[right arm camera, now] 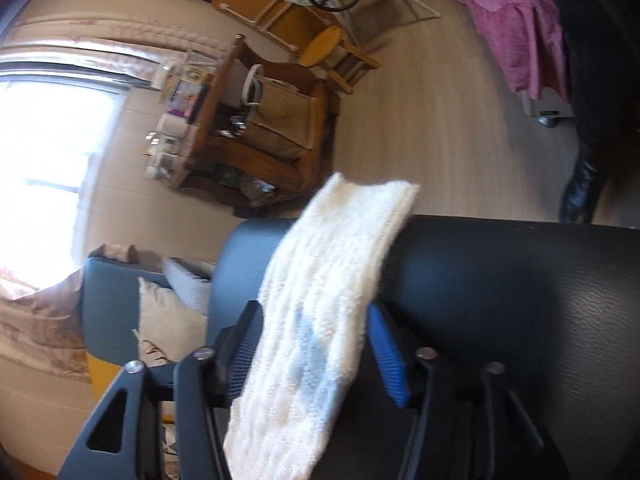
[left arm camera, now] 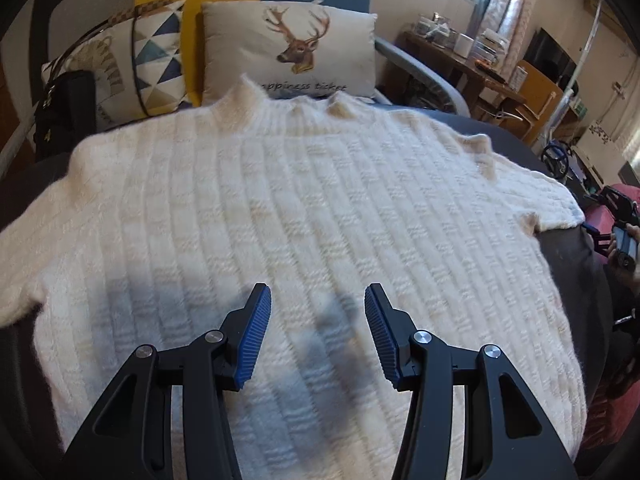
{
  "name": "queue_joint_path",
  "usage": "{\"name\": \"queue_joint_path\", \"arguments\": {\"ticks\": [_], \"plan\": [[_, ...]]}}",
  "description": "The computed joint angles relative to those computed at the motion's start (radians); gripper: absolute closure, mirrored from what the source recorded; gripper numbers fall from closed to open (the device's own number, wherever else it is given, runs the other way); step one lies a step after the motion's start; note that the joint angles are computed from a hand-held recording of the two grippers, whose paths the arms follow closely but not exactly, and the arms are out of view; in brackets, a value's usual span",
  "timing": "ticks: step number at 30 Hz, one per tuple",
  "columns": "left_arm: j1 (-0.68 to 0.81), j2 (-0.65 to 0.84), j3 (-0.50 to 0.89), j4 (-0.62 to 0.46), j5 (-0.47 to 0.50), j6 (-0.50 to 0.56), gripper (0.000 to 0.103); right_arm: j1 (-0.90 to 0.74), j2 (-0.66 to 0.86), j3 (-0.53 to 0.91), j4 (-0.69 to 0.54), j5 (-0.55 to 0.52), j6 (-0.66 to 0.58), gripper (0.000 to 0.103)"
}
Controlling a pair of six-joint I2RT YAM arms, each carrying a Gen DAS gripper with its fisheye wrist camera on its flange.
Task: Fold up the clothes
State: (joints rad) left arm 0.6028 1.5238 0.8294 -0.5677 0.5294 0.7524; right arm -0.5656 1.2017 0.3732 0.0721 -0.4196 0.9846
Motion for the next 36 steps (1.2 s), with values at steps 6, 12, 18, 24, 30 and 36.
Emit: {"name": "queue_joint_path", "arguments": {"ticks": [6,12,18,24,30,36], "plan": [[-0.175,-0.019,-0.006,0.019,-0.018,-0.105,0.051,0.107,0.047,0.068,-0.034,0.095,-0.191,0.038],[-0.252,-0.081,-0.055,0.028,-0.014,-0.140,0.051,0.154,0.089,0.133,-0.144,0.155,-0.233,0.098],[-0.232,-0.088,-0.066,0.008,-0.015,-0.112,0.051,0.179,-0.013,0.024,0.047,0.125,-0.171,0.098],[-0.178,0.059,0.090,-0.105,0.042,-0.199,0.051,0.367,-0.076,0.089,0.113,0.146,-0.106,0.098],[-0.036,0.172,0.261,-0.252,0.139,-0.232,0.051,0.735,0.027,0.289,0.113,0.267,-0.143,0.098],[0.131,0.266,0.360,-0.358,0.166,-0.126,0.051,1.081,0.340,0.574,0.078,0.382,-0.196,0.098]]}}
